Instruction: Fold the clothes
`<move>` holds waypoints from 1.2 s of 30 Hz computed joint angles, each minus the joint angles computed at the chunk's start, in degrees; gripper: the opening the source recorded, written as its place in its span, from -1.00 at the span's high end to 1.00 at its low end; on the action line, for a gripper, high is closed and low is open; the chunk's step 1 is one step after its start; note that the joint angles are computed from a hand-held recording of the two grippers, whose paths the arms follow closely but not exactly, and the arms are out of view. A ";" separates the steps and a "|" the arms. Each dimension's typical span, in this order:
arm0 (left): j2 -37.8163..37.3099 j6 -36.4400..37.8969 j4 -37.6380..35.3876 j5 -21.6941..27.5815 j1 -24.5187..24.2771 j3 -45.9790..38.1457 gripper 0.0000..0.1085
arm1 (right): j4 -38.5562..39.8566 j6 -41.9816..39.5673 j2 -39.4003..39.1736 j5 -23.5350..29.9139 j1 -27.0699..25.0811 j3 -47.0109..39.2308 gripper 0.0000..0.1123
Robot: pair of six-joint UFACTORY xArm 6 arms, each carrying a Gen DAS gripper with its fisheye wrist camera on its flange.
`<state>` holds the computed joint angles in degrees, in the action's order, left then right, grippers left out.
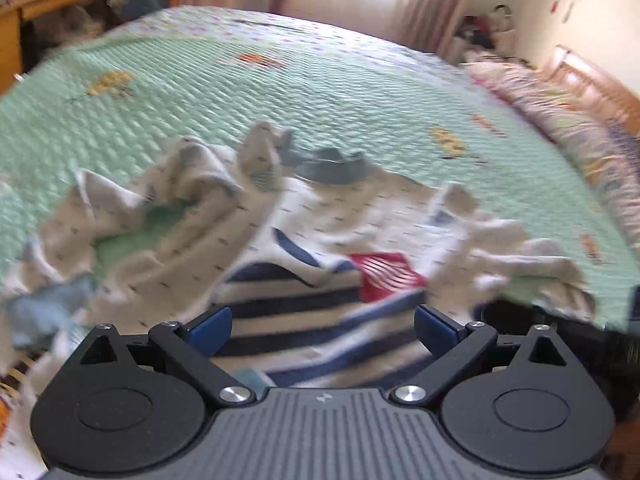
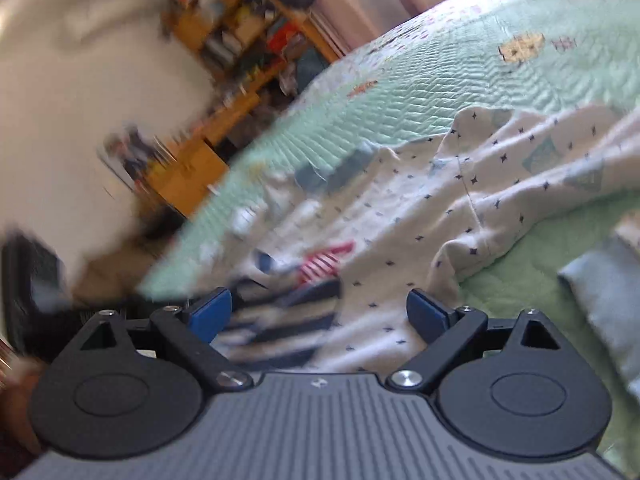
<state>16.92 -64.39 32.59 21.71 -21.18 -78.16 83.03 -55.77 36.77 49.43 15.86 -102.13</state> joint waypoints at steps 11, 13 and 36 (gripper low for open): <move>9.55 7.96 -4.70 6.32 -1.58 -10.72 -0.88 | 3.18 6.26 1.50 2.03 -1.11 -0.94 -0.67; 10.93 10.43 -4.41 7.87 -1.55 -12.95 -0.88 | 3.08 5.60 0.87 0.29 -0.52 -0.20 -0.68; 13.42 30.70 -29.77 -0.24 2.63 -18.80 -0.88 | 7.48 6.63 2.06 1.84 -2.08 -0.82 -0.68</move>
<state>30.34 -33.70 2.82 21.47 -18.55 -96.96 90.51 -49.14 38.83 51.27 13.78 -102.95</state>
